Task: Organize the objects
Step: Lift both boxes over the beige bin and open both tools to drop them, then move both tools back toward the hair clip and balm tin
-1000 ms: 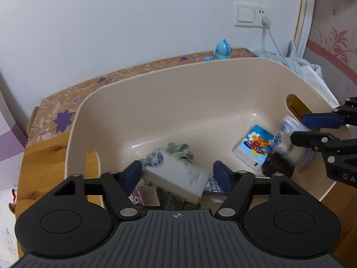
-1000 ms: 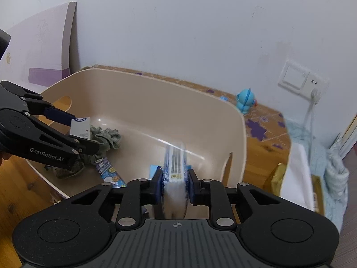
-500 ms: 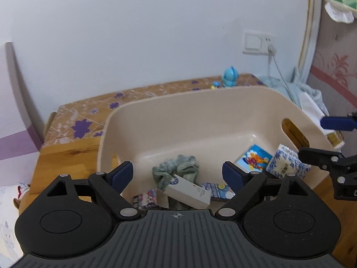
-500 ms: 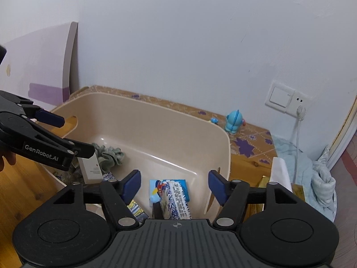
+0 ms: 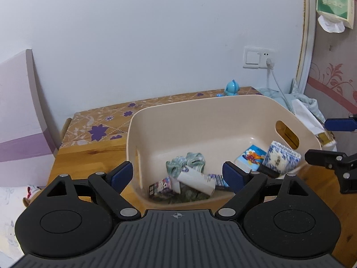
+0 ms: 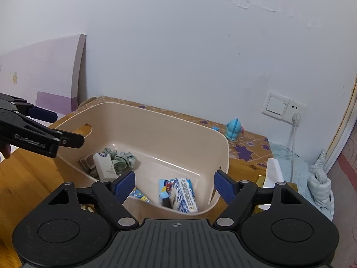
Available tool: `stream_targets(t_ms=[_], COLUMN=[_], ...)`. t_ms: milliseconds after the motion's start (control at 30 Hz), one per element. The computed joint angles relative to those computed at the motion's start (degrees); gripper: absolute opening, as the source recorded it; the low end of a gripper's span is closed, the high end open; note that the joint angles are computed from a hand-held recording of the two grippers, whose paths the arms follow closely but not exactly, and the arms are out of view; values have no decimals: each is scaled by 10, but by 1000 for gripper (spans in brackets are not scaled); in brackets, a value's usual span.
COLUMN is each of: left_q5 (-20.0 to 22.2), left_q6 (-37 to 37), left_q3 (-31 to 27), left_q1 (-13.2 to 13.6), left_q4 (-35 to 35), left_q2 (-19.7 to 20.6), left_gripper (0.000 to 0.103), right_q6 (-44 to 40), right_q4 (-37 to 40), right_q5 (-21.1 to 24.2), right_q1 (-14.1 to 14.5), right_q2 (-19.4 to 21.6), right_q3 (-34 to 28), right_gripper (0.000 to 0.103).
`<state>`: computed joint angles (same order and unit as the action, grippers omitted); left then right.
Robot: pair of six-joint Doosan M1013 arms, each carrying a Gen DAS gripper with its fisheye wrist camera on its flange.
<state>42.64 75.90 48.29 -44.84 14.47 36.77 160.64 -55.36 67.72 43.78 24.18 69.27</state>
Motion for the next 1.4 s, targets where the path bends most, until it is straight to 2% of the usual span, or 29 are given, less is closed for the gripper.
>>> stream_targets(t_ms=[133, 267, 400, 600, 1133, 1400], left_q5=[-22, -45, -45, -44, -23, -17], left_q6=[-7, -26, -26, -19, 16, 33], left_q3=[37, 75, 99, 126, 151, 146], left_q1=[3, 2, 2, 3, 2, 2], left_q4=[-3, 26, 22, -2, -65, -68], left_q2=[-22, -41, -51, -58, -47, -36], left_gripper=[89, 91, 91, 92, 91, 91], right_q6=[6, 11, 14, 9, 38, 38], right_q4=[-4, -6, 2, 23, 79, 102], right_q5=[7, 13, 14, 16, -4, -13], right_q1=[10, 19, 25, 29, 26, 22], right_q2=[-1, -2, -4, -2, 7, 17], right_q3=[2, 6, 13, 19, 43, 45], right_gripper=[81, 88, 89, 97, 103, 103])
